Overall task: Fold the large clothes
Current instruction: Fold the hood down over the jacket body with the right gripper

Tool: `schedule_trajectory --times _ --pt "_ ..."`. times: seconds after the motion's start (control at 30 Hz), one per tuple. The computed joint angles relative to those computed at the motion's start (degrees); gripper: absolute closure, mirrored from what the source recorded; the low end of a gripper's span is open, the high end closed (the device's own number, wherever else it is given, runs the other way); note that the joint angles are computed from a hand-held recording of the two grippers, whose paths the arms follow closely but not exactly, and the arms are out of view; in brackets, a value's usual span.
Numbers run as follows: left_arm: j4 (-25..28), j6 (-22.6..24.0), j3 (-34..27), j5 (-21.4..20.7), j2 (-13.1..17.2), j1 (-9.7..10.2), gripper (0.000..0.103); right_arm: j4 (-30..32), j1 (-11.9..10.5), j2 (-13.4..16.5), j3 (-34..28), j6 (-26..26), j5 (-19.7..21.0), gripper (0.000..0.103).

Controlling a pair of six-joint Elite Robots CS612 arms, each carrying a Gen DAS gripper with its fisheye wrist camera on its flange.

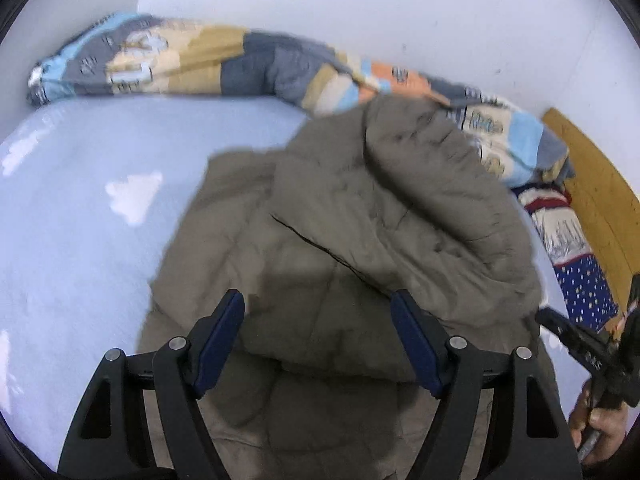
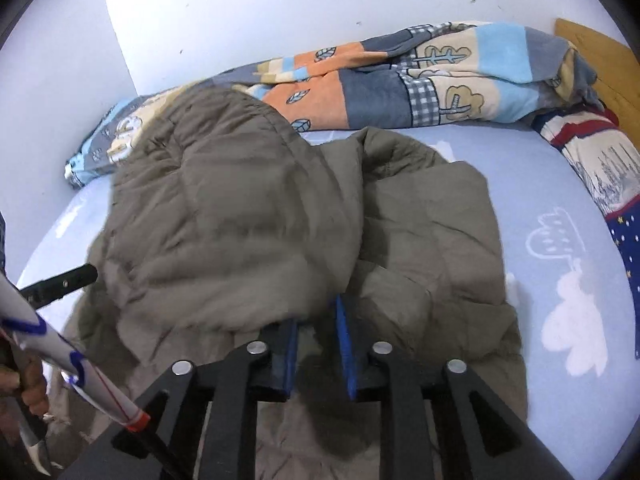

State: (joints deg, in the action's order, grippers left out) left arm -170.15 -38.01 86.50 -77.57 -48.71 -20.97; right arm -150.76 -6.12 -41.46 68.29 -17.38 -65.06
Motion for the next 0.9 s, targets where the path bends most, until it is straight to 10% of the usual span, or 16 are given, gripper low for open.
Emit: schedule_trajectory --times 0.4,0.63,0.9 --pt "-2.3 1.1 -4.5 -0.8 2.5 0.27 0.027 -4.8 1.3 -0.1 -3.1 3.8 6.6 0.07" --pt "10.0 0.9 -9.7 -0.6 6.2 0.21 0.027 3.1 4.5 5.3 -10.3 3.4 -0.6 0.069" --pt "10.3 4.9 -9.2 2.3 6.7 -0.68 0.027 9.6 5.7 9.0 -13.7 1.1 -6.5 0.069"
